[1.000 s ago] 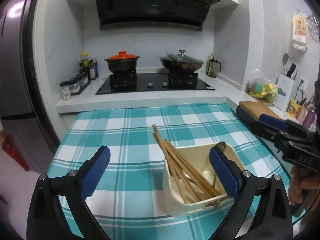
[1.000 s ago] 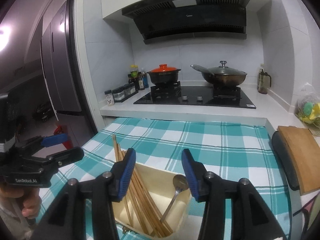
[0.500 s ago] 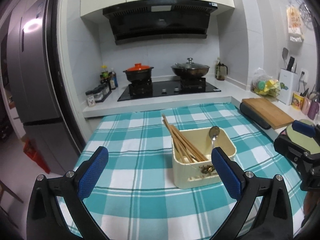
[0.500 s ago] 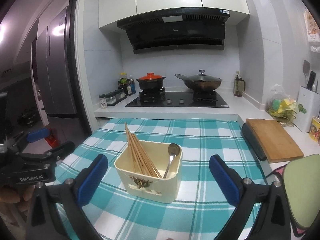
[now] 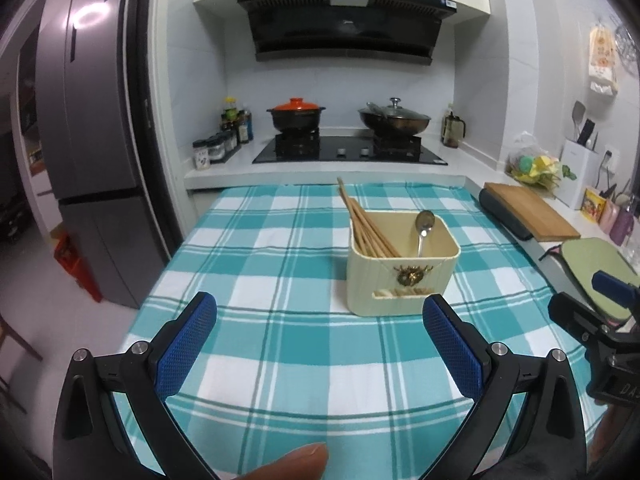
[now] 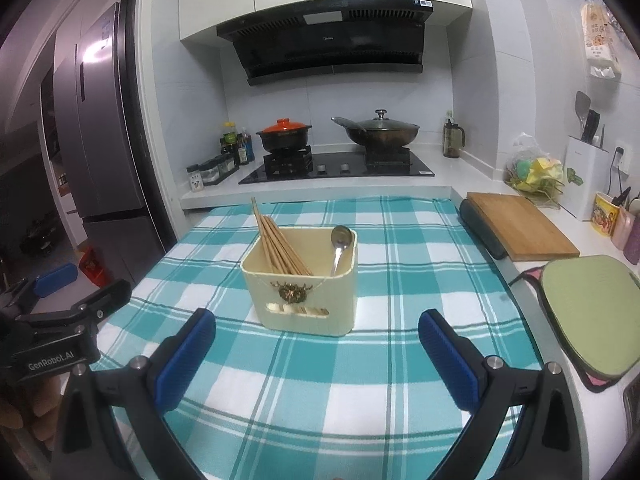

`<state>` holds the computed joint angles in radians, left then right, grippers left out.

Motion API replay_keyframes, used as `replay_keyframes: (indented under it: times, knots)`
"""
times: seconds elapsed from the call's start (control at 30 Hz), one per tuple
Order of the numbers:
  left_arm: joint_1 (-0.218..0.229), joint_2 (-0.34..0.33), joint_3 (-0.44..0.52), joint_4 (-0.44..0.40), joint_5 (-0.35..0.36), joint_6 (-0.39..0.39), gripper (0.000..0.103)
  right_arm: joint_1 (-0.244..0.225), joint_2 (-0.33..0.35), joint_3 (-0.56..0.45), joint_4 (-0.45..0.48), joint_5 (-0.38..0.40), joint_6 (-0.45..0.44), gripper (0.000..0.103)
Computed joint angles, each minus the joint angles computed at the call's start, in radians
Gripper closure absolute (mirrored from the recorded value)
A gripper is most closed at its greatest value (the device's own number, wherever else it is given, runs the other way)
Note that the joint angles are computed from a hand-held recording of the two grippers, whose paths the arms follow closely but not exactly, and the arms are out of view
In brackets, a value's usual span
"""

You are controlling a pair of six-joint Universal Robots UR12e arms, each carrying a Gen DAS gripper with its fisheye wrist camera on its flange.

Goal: Organize utensils

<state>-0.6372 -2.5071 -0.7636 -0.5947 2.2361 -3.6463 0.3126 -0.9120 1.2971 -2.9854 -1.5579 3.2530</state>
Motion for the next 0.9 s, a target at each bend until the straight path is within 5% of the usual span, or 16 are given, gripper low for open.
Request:
replay_keyframes:
  times: [0.1, 0.37, 0.9]
  knots:
    - [-0.01, 0.025, -0.041, -0.013, 0.032, -0.047, 0.0, 0.012, -0.024, 0.039, -0.006, -0.031, 0.0, 0.0]
    - [-0.024, 0.069, -0.11, 0.005, 0.019, 0.001, 0.0, 0.033, -0.066, 0.076, 0.009, -0.039, -0.041, 0.0]
    - [-0.029, 0.078, -0.101, -0.048, 0.017, -0.029, 0.0, 0.059, -0.088, 0.091, 0.015, -0.097, -0.074, 0.0]
